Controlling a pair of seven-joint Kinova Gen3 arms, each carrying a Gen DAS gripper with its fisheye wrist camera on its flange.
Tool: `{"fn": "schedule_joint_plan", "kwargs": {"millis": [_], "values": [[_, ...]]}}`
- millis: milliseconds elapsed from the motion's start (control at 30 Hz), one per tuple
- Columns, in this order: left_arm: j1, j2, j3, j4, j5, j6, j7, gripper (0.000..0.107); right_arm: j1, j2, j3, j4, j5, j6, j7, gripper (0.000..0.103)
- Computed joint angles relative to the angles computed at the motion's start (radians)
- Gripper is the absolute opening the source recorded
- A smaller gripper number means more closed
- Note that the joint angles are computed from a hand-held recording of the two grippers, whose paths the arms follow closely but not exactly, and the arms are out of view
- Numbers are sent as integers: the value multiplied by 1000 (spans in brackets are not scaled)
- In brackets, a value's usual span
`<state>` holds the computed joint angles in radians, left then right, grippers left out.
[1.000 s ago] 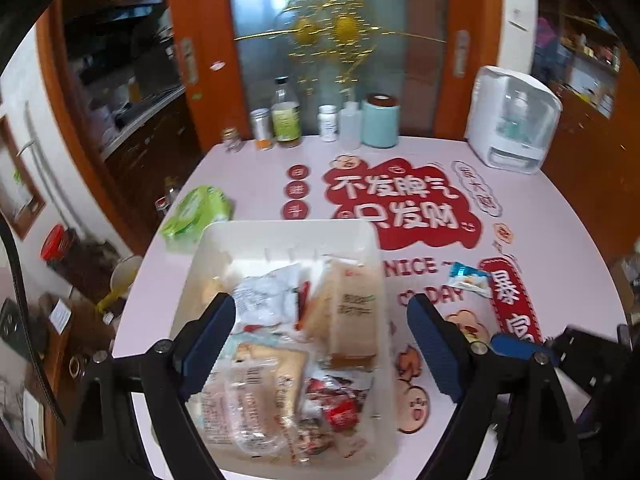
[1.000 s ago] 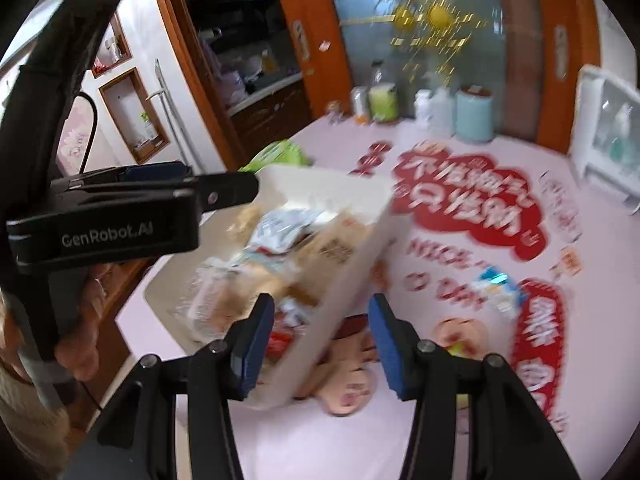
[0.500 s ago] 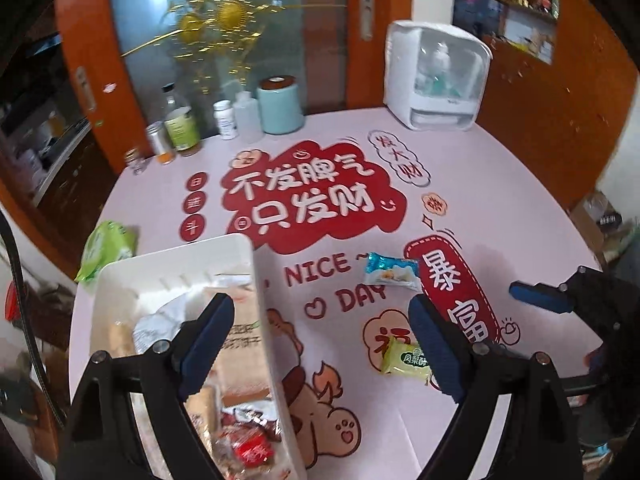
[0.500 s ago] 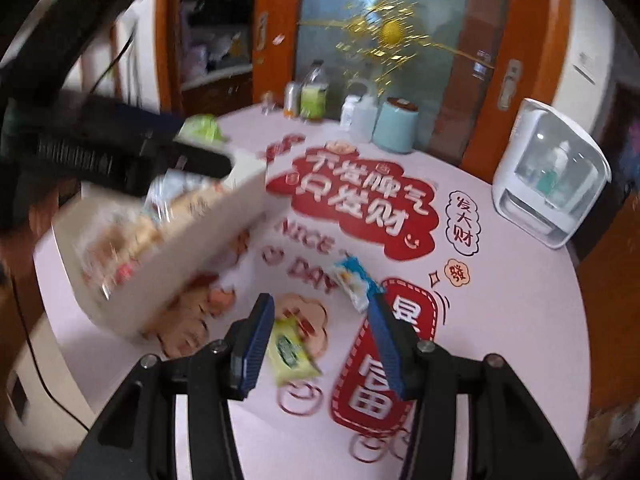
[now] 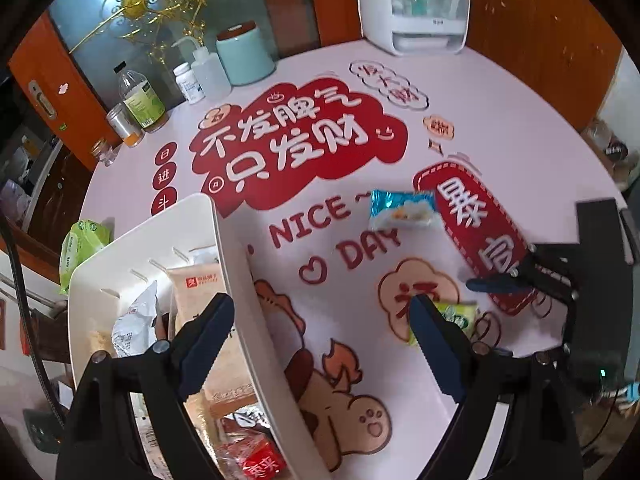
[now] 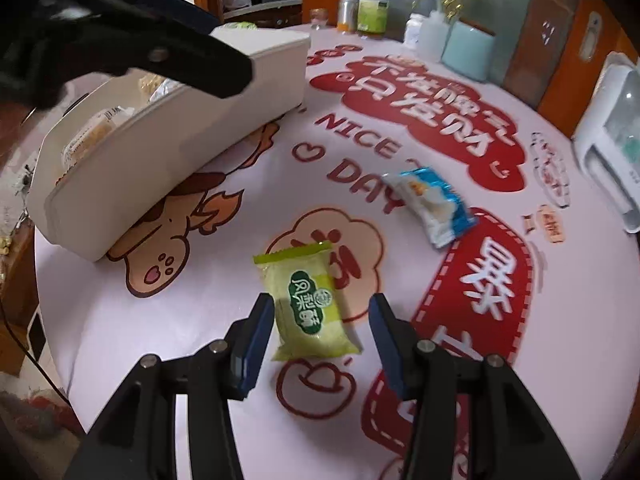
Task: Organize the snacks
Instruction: 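Grasp the green-wrapped pack with the right tool while the left tool moves toward the blue candy, then lower the left tool onto the blue-wrapped candy and close it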
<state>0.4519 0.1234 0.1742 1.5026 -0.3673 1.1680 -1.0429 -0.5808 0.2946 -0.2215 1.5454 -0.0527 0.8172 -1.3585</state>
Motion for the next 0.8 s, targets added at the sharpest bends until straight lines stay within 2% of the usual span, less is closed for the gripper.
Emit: {"fn": "schedule_joint_plan", "kwargs": {"millis": [267,300,333,367,567,800], "values": [[4,34,-3,-26,10,17,-23,88,22,48,-9,-44,-49,54,57,49],[5,40,-5,-30,13,17,-24,88,19,47,-5,-44,-47,57,53,47],[6,45,-7,-35,16,17,-22,88,18,43,-1,-42,-45,54,46,39],[3,49,-10,-41,27,14,-22,88,18,42,3,-44,-42,59,43,39],[1,89,-23,-90,71,23,-12,88,30,24,43,-28,-1,39,-36,38],[38,179,-38,-184,64,45,-6,88,121,23,88,-58,-13,21,-146,38]]}}
